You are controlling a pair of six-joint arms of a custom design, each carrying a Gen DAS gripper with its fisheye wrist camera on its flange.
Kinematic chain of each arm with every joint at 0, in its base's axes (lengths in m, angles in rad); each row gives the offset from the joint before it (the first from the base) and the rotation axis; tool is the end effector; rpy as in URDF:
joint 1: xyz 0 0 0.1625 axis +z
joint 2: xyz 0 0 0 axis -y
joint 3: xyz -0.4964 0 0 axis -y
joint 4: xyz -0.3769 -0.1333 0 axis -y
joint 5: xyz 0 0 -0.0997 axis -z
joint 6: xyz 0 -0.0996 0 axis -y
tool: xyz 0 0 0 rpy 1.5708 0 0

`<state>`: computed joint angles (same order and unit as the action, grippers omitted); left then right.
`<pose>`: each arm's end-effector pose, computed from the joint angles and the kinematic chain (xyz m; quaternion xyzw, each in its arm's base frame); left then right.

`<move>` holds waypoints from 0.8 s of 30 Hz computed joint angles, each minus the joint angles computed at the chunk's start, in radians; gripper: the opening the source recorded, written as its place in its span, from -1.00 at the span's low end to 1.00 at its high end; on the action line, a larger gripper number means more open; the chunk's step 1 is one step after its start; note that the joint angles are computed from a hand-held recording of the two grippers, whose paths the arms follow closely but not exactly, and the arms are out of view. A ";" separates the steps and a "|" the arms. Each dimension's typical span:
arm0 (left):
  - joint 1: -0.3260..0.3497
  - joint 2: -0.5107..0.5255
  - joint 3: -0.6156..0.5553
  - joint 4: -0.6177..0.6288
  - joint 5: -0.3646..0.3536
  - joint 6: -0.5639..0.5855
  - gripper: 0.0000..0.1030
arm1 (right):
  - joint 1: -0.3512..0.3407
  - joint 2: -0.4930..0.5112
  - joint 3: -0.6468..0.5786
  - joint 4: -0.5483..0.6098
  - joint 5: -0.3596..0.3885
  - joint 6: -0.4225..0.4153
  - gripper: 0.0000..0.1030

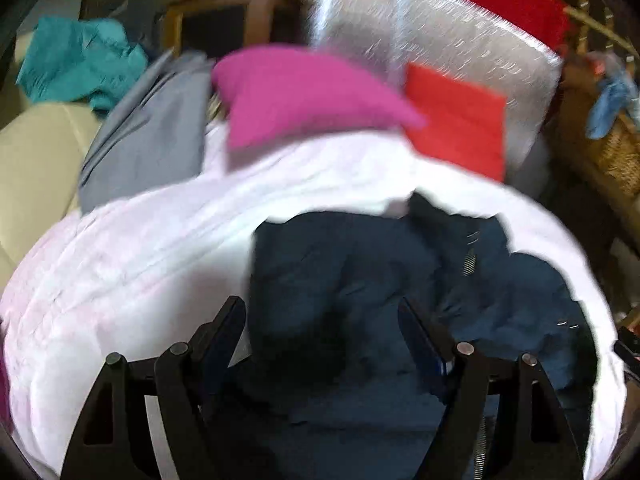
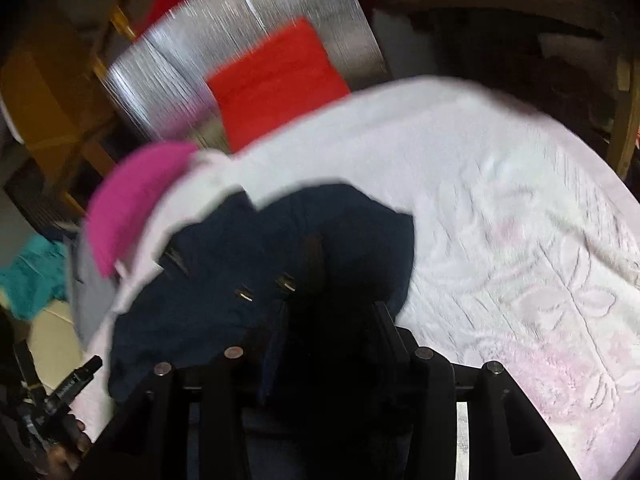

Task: Fold large clothes

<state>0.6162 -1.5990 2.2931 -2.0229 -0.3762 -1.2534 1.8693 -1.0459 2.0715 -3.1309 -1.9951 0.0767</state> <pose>-0.1663 -0.3946 0.3582 -0.0550 0.8218 -0.4537 0.3404 0.2577 -0.5236 0.2425 0.0491 -0.9432 0.2915 0.1514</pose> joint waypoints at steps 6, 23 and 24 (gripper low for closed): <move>0.042 0.126 0.016 -0.305 -0.134 0.264 0.53 | -0.029 0.025 -0.003 0.115 0.259 -0.008 -0.47; 0.031 0.088 0.046 -0.343 -0.368 0.187 0.54 | -0.055 0.046 -0.024 0.344 0.371 0.117 -0.06; 0.032 0.065 0.058 -0.370 -0.403 0.173 0.54 | -0.056 0.043 -0.021 0.349 0.391 0.129 0.13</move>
